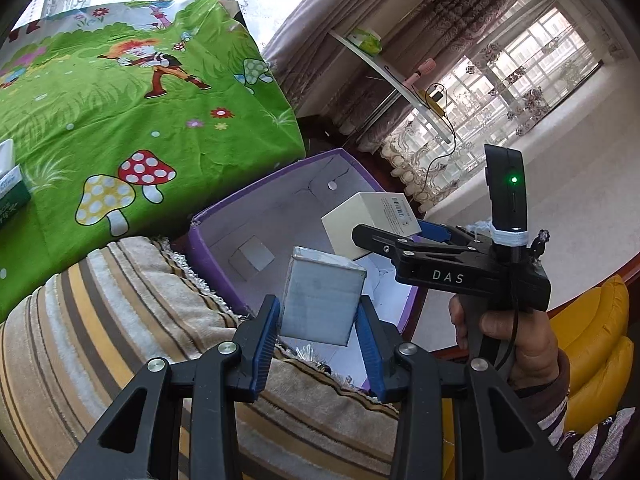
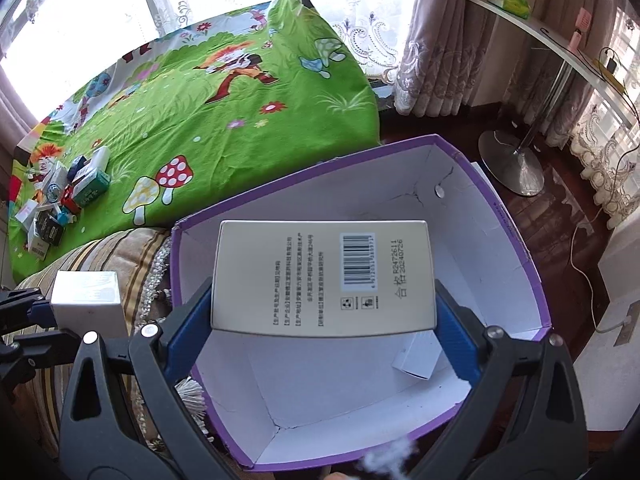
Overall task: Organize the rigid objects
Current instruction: 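Carry both boxes over the purple-rimmed box and open both tools to drop them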
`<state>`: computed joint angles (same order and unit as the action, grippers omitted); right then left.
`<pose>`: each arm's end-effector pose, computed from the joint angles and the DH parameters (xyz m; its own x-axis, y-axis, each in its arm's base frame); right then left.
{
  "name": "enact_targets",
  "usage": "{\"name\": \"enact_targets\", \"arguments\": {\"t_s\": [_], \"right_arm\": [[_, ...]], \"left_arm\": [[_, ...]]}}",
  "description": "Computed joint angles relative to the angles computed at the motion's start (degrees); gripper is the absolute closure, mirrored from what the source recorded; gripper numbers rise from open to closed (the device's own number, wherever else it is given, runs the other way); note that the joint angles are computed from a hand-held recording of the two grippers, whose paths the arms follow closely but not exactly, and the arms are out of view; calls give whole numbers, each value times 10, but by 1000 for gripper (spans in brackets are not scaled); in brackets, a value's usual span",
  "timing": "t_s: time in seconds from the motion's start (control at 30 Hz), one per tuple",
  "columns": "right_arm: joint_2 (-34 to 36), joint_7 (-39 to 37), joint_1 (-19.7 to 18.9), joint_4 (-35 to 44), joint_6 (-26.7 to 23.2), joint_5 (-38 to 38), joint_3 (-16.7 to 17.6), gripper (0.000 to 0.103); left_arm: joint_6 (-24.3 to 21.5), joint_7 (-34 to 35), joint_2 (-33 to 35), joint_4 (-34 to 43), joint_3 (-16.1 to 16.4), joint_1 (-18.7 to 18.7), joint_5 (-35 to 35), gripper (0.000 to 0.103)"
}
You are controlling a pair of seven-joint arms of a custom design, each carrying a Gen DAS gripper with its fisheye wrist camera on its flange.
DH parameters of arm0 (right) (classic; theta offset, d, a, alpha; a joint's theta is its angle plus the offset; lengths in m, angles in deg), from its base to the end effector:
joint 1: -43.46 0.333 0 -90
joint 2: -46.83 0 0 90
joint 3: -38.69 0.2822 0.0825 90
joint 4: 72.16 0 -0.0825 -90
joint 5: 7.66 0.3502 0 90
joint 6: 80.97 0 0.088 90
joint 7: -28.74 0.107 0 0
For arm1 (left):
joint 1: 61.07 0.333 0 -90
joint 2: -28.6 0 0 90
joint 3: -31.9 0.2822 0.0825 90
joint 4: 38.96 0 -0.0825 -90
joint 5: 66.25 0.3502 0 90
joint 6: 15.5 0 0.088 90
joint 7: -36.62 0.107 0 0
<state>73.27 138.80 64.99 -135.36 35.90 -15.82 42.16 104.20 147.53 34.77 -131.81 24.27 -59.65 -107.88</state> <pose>0.6207 0.2687 0.5795 0.1184 -0.9918 -0.0479 -0.8803 -0.0825 -0.4671 0.5864 -0.0928 0.5756 -0.3156 -0.7786 0.5423 -0.8923 0.0490 -0.4488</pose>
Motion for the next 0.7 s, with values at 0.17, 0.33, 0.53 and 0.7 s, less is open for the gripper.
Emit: {"name": "enact_targets", "arguments": {"t_s": [0.17,0.33,0.53,0.7], "right_arm": [[-18,8,-9,-31,6,0,-4,4],[-28,13,-16,-47,7,-2,-4,3],[-24,11,-17,-39,-2,-4,-3,2],[-15,5,-16,-26,-12,0,-1,1]], "left_arm": [[-9,-3,18,24,-7,-8,15,63],[-18,-3,29,38,-14,-13,22,63],[-40,-11,45,62,-17,-16,36,40],[-47,-12,47,62,-17,-9,22,38]]}}
